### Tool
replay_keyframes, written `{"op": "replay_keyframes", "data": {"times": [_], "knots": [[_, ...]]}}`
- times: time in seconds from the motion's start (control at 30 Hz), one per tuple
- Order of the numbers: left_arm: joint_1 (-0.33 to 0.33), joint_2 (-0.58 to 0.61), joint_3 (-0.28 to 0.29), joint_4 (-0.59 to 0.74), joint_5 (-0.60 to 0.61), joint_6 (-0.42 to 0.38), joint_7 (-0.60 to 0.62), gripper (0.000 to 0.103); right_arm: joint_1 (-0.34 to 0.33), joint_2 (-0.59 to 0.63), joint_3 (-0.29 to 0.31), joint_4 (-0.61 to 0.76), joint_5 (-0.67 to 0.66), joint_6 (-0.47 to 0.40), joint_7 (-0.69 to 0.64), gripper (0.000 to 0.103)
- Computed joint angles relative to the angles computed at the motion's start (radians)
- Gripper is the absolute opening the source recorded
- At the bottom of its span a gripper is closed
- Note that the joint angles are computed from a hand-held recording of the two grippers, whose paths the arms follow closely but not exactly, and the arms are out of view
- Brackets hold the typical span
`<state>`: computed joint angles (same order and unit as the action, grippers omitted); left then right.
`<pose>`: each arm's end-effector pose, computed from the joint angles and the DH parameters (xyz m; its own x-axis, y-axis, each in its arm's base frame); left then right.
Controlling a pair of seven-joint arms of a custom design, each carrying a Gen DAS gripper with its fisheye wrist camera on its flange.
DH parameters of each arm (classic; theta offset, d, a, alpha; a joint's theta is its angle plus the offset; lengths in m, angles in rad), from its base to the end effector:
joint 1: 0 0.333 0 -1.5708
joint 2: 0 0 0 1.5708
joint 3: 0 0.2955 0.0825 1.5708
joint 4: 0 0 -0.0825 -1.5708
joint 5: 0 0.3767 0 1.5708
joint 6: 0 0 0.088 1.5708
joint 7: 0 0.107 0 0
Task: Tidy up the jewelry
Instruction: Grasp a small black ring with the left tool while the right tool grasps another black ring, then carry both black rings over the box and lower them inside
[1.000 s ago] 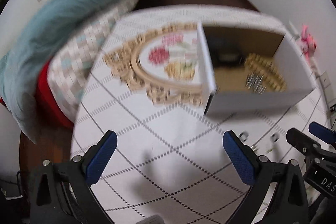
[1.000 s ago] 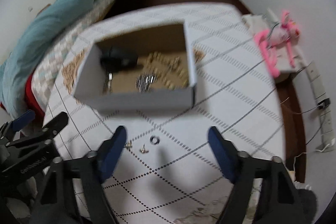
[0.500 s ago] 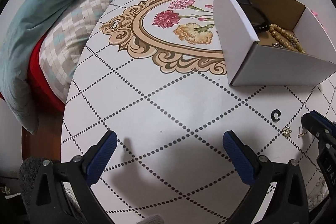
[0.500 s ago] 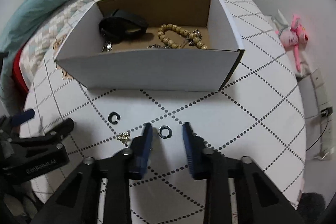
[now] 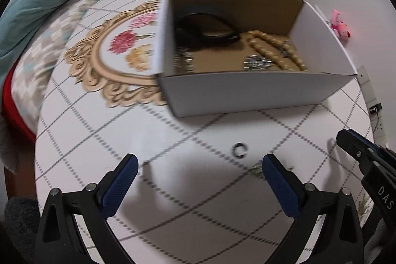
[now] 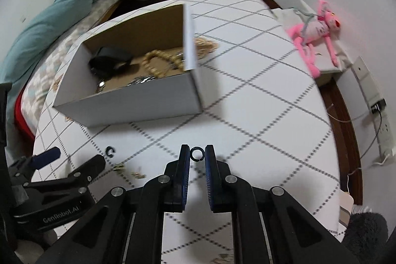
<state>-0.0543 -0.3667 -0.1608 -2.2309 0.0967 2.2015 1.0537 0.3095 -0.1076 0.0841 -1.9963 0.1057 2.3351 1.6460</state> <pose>0.4633 -0.1046 0.5346 0.2509 -0.9676 0.0286 -0.9033 -0.2446 -0.3523 0.5155 0.2177 0.5376 0.2853 -0.9505 -0.1232 -0.8827 -0.2104 -0.4203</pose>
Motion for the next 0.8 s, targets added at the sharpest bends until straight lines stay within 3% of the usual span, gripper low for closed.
{"op": "replay_keyframes", "data": {"times": [0.27,0.53,0.8], "knots": [[-0.021,0.032,-0.02,0.031,0.019,-0.005,0.01,0.049,-0.014,-0.006,-0.009,-0.013,0.008,0.005,0.008,0.013],[-0.034,0.055,-0.015,0.045,0.024,0.027,0.043,0.01,-0.019,-0.008,-0.011,-0.014,0.012,0.013,0.016,0.013],[-0.039,0.041,-0.01,0.035,0.006,0.035,0.064,0.01,-0.021,-0.016,-0.014,-0.009,0.028,0.019,0.013,0.013]]}}
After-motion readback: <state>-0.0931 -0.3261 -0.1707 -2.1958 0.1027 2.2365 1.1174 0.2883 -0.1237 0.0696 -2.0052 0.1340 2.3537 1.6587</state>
